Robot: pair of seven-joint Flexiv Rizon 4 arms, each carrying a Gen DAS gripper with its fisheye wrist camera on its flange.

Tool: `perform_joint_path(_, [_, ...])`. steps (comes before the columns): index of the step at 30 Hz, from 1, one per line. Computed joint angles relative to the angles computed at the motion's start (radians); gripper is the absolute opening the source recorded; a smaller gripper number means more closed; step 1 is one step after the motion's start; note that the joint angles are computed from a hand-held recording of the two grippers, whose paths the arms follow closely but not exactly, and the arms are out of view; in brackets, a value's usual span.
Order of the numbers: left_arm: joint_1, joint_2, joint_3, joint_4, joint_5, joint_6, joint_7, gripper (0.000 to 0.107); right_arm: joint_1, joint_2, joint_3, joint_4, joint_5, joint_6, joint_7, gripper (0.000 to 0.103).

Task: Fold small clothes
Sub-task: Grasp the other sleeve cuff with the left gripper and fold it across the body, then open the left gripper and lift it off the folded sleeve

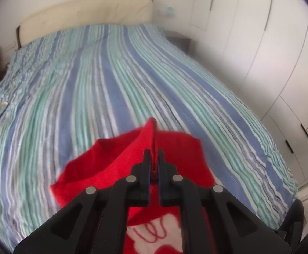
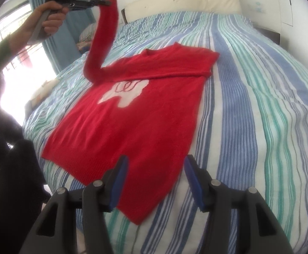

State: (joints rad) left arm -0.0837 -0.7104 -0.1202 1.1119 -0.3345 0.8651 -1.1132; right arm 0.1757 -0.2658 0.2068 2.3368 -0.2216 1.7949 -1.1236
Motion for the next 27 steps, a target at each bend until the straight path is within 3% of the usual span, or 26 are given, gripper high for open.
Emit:
perform_joint_path(1, [-0.016,-0.028,0.007,-0.03,0.015,-0.042,-0.009,0.019,-0.002,-0.001,0.0,-0.001,0.003,0.001,0.003,0.054])
perform_joint_path(2, [-0.039,-0.049,0.035,-0.054,0.047,-0.065,-0.047,0.043,-0.006,-0.003,0.001,-0.003,0.005,0.001,0.005,0.054])
perform_joint_path(4, [-0.043,-0.045,0.048,-0.006,0.062,-0.008,-0.09,0.065,-0.025,-0.006,0.015,-0.007,0.005,-0.001,0.01,0.054])
perform_joint_path(7, [0.019,0.004,0.029,0.119,0.011,0.068,-0.107,0.066,-0.053,-0.005,0.038,-0.005,0.003,0.0,0.017,0.054])
perform_joint_path(11, [0.099,0.075,0.055,0.29,-0.019,0.178,-0.124,0.066,-0.113,-0.013,0.089,-0.01,-0.012,0.002,0.028,0.054])
perform_joint_path(16, [0.149,0.153,0.08,0.489,0.043,0.218,-0.011,0.066,-0.226,-0.059,0.187,-0.043,-0.052,-0.002,0.053,0.054])
perform_joint_path(19, [0.12,0.141,0.094,0.529,0.099,0.236,0.041,0.067,-0.241,-0.072,0.198,-0.053,-0.066,-0.017,0.062,0.054])
perform_joint_path(22, [0.035,0.073,0.18,0.471,0.19,0.306,-0.063,0.067,-0.209,-0.066,0.165,-0.051,-0.055,-0.032,0.069,0.054])
perform_joint_path(23, [0.006,0.043,0.218,0.444,0.211,0.343,-0.133,0.055,-0.197,-0.062,0.153,-0.049,-0.048,-0.038,0.072,0.054])
perform_joint_path(24, [0.002,0.019,0.239,0.422,0.231,0.371,-0.209,0.036,-0.179,-0.057,0.136,-0.046,-0.039,-0.041,0.074,0.054])
perform_joint_path(25, [0.017,0.01,0.228,0.425,0.193,0.38,-0.238,0.007,-0.162,-0.052,0.118,-0.042,-0.031,-0.043,0.076,0.054])
perform_joint_path(27, [0.077,0.016,0.162,0.49,0.134,0.452,-0.273,0.004,-0.118,-0.039,0.075,-0.032,-0.015,-0.042,0.077,0.054])
